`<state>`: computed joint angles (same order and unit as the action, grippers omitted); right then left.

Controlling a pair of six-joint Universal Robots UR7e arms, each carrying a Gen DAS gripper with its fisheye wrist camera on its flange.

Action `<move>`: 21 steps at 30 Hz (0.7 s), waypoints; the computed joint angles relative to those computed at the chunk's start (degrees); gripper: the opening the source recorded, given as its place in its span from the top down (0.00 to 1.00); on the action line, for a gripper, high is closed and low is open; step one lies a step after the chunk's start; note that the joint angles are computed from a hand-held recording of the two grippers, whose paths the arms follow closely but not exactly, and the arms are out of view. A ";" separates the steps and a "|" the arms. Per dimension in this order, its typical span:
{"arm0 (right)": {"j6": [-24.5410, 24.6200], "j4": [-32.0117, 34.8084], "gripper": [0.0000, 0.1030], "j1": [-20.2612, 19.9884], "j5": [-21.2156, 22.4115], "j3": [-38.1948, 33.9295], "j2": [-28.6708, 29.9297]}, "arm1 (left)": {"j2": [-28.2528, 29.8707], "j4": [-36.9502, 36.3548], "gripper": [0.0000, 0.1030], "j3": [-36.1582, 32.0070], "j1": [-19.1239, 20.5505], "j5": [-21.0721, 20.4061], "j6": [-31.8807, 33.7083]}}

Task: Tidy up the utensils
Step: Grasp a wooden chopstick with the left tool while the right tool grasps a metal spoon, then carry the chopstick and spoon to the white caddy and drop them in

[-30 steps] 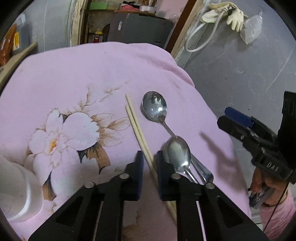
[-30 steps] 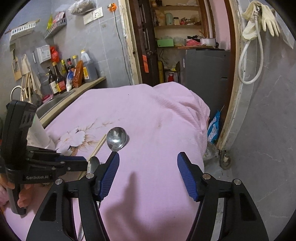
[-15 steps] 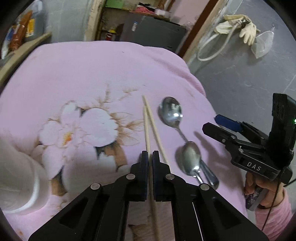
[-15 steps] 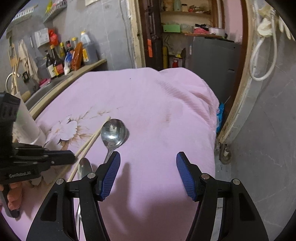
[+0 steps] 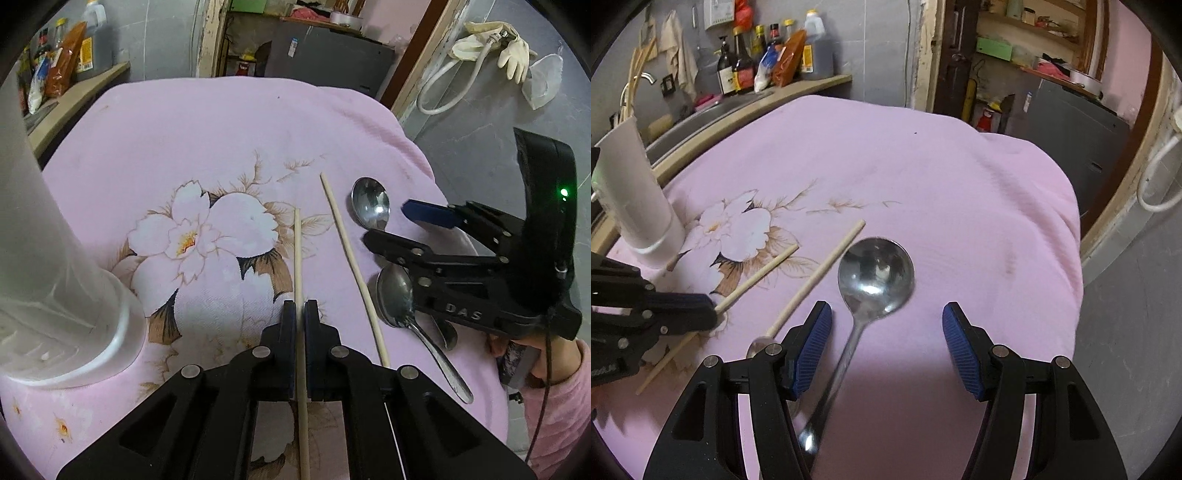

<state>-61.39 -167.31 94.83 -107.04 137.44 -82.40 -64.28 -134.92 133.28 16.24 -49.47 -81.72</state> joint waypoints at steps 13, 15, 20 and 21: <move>3.08 -0.32 0.51 1.55 -1.20 -1.86 3.49 | 1.91 3.69 0.97 -5.13 4.73 -2.59 7.14; 2.98 -0.72 0.60 1.52 -0.83 -1.46 3.33 | 1.88 3.24 0.97 -5.32 5.28 -2.97 7.06; 2.52 -3.12 0.61 1.53 -0.59 -0.45 3.26 | 1.03 0.41 0.98 -3.52 4.59 -2.25 4.53; 2.37 -3.65 0.61 1.47 -0.29 -0.16 3.00 | 0.79 -1.44 0.98 -2.51 4.04 -1.95 4.17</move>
<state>-59.02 -170.96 96.30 -107.33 137.28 -79.40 -63.49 -136.35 130.77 20.28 -51.42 -77.54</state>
